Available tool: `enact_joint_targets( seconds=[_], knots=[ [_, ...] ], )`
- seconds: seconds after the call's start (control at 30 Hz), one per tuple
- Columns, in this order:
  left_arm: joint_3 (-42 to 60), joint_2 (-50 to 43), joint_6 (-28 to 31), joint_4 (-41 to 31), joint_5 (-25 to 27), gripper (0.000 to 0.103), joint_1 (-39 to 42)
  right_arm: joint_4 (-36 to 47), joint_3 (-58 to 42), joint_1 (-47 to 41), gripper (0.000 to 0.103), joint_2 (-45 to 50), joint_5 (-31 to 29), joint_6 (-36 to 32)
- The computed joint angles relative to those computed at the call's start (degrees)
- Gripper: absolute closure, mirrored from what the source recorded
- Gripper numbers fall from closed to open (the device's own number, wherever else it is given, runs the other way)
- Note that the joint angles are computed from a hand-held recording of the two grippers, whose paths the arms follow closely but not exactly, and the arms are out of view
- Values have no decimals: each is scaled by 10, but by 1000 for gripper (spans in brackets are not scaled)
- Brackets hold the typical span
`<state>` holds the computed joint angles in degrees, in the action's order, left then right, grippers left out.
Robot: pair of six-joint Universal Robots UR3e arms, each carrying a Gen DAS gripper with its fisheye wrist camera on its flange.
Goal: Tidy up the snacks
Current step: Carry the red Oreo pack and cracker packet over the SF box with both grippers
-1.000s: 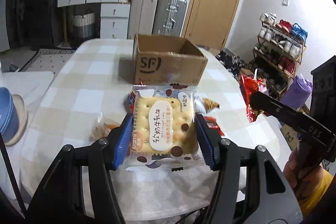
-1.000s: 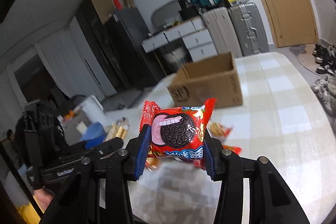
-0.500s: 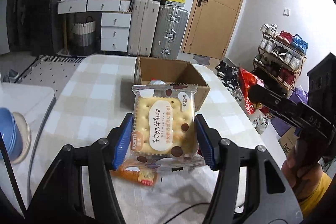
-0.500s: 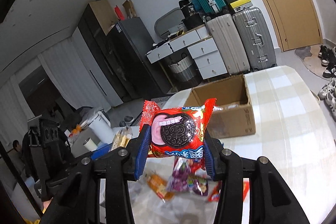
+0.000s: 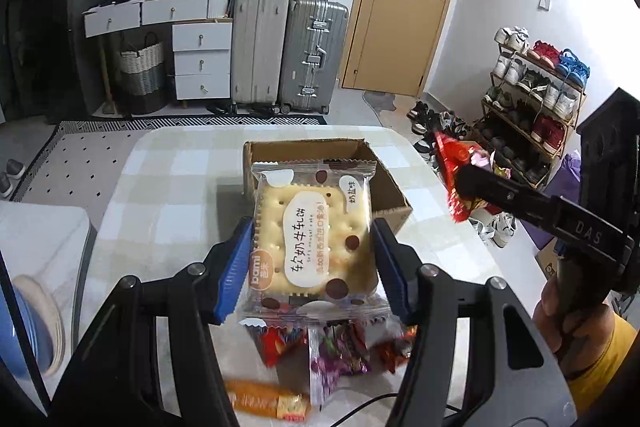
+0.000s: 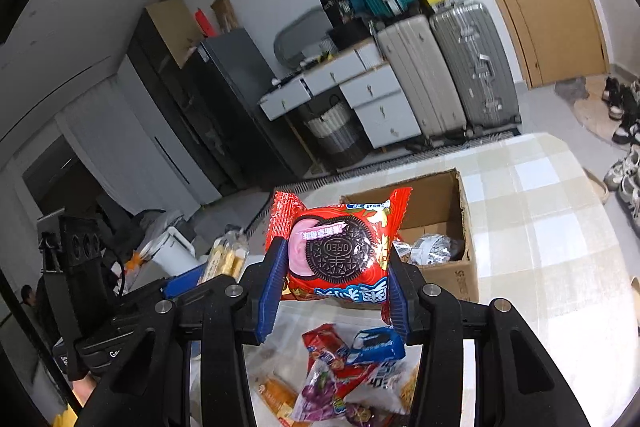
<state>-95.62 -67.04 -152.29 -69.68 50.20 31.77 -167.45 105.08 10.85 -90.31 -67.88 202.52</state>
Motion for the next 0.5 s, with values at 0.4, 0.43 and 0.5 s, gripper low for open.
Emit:
enact_joint_targets(
  seconds=[0.4,0.43,0.5],
  knots=[
    [253,-351,-132,115,147,47,-184,124,-201,-26,58,180,-16,-26],
    [279,-379,-135,113,153,47,-192,128,-213,-28,58,193,-18,-26],
    [330,-434,-147,111,170,47,-208,128,-229,-33,58,216,-15,-27]
  ],
)
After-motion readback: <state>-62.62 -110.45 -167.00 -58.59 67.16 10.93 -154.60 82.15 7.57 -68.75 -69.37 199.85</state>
